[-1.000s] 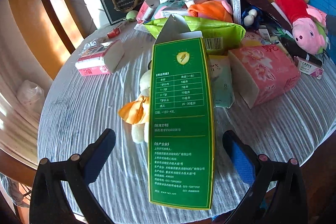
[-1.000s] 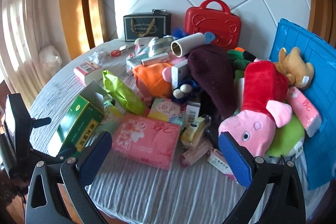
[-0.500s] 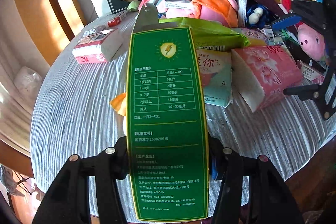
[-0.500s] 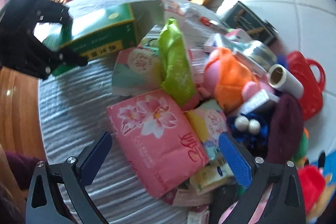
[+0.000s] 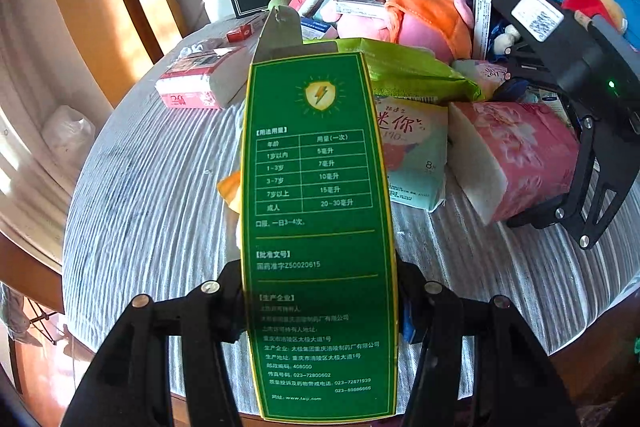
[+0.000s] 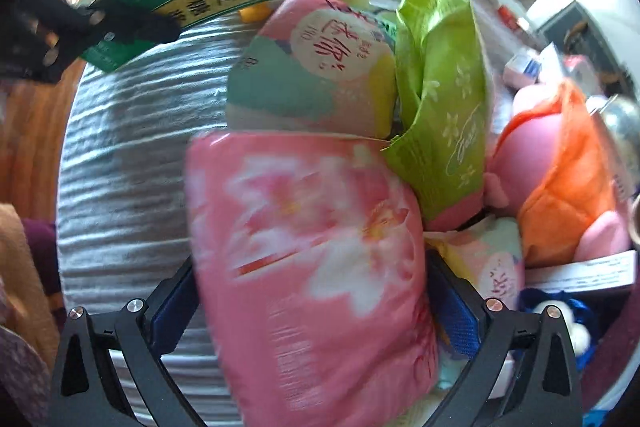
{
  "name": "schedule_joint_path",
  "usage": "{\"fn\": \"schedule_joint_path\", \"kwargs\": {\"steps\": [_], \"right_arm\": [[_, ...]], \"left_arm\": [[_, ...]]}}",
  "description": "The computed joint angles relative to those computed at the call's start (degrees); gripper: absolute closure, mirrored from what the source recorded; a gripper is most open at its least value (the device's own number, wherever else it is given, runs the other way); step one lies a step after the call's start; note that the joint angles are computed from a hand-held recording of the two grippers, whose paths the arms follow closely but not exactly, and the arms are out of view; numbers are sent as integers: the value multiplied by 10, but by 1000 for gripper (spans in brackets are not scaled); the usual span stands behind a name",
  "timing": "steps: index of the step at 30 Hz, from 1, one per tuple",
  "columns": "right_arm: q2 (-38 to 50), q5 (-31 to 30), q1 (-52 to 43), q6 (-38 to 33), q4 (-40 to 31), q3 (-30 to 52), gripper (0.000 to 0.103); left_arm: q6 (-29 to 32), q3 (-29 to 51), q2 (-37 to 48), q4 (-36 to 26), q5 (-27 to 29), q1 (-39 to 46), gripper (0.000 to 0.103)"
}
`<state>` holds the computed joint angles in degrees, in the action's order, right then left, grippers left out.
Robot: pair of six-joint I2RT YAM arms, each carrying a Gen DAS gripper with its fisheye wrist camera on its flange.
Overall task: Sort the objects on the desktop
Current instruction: 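Grasp the green medicine box with the left gripper while the right gripper grasps the pink tissue pack, then carry both items over the blue crate and open both grippers to drop them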
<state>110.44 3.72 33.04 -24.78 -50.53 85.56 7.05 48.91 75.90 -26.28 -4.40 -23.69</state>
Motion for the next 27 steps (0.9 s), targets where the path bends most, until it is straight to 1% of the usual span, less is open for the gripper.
{"fn": "schedule_joint_path", "kwargs": {"steps": [2,3,4,8,13,17,20,21,23,24,25,26,27], "right_arm": [[24,-22,-8,32,-23,30,0],[35,-31,-10,50,-38,44,2],[38,-39,-12,70,-45,50,9],[2,-41,-13,133,-14,8,15],[-83,-21,1,251,43,-76,17],[-188,10,7,381,58,-117,17],[-270,85,23,471,28,-111,17],[-292,113,32,499,8,-99,17],[-336,198,67,562,-54,-69,17],[-358,240,82,594,-99,-43,17],[-365,277,91,620,-154,7,16],[-377,321,108,655,-207,40,16],[-384,371,129,700,-278,83,16]], "left_arm": [[4,2,-3,-2,1,-1,49],[8,3,-5,-4,0,0,49],[11,6,-7,-4,3,3,49],[31,17,-18,-15,14,22,49],[67,56,-33,-42,30,45,49],[90,120,-39,-75,37,33,49],[107,177,-41,-90,34,-10,49],[109,205,-38,-100,34,-29,49],[105,262,-26,-112,37,-79,49],[97,298,-13,-122,37,-108,49],[86,343,10,-134,43,-136,49],[73,391,33,-149,56,-164,49],[59,441,59,-163,64,-194,49]]}}
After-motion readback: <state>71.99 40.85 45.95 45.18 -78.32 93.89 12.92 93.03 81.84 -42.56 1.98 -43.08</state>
